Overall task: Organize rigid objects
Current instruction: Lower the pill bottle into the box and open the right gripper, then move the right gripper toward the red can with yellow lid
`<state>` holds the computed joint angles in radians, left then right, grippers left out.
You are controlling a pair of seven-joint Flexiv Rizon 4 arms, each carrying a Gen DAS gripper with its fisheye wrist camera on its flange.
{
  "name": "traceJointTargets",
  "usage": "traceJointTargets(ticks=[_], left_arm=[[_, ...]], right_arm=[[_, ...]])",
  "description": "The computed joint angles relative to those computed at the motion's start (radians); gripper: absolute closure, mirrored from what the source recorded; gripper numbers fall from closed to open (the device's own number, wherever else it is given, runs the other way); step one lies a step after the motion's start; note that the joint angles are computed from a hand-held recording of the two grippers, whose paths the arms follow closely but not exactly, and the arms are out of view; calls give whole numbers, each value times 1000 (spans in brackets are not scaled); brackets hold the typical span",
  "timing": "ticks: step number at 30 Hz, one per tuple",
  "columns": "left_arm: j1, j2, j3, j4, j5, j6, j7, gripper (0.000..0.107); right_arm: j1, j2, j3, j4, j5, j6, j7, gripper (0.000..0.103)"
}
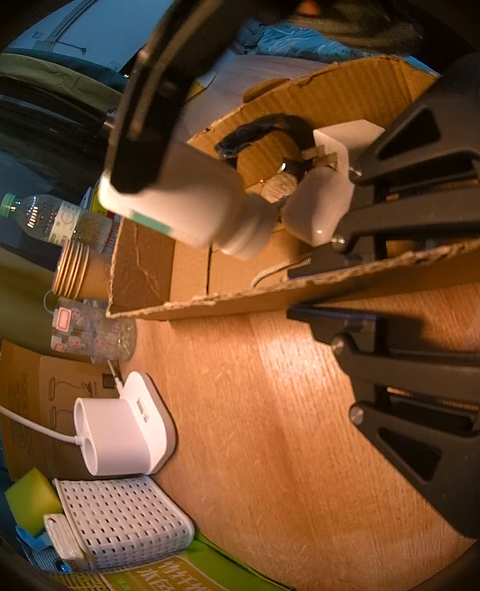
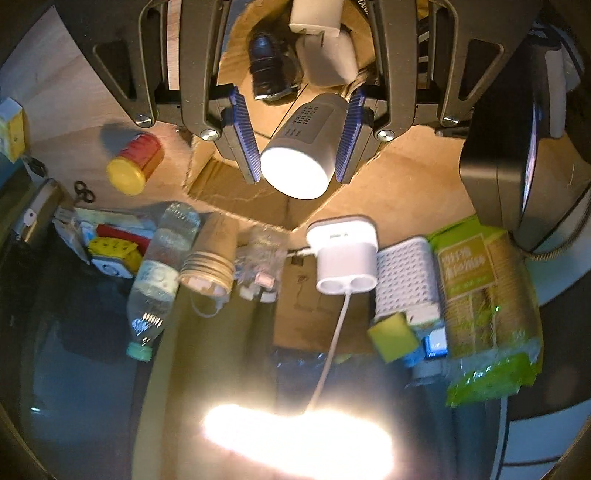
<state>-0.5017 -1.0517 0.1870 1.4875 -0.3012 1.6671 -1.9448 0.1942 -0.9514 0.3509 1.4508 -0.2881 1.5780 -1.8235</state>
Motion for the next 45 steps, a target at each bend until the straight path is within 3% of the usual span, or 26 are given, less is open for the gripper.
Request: traceJointTargets(ticks=[5, 14, 27, 29, 34, 41, 45], left_arm=[[1, 0, 0, 0, 2, 0, -1, 92], [-4, -6, 4, -10, 3, -4, -6, 92], [-2, -4, 3, -9, 7, -5, -9, 92], [-2, -4, 3, -9, 8, -5, -9, 92], [-3, -5, 4, -10, 8, -6, -10, 92], [-3, -5, 4, -11, 9, -7, -11, 92], [-3, -5, 4, -10, 9, -6, -11, 92]], right_arm=[[42, 5, -55, 0, -5, -52, 9, 58], [72, 8, -105, -4, 9, -34, 40, 57], [21, 9, -87, -18, 32, 27, 106, 56], [10, 8, -83, -23, 33, 37, 123, 47], [-11, 3, -87, -40, 35, 57, 175, 46], [-3, -5, -150, -52, 32, 87, 256, 45], [37, -13, -234, -61, 37, 114, 322, 42]])
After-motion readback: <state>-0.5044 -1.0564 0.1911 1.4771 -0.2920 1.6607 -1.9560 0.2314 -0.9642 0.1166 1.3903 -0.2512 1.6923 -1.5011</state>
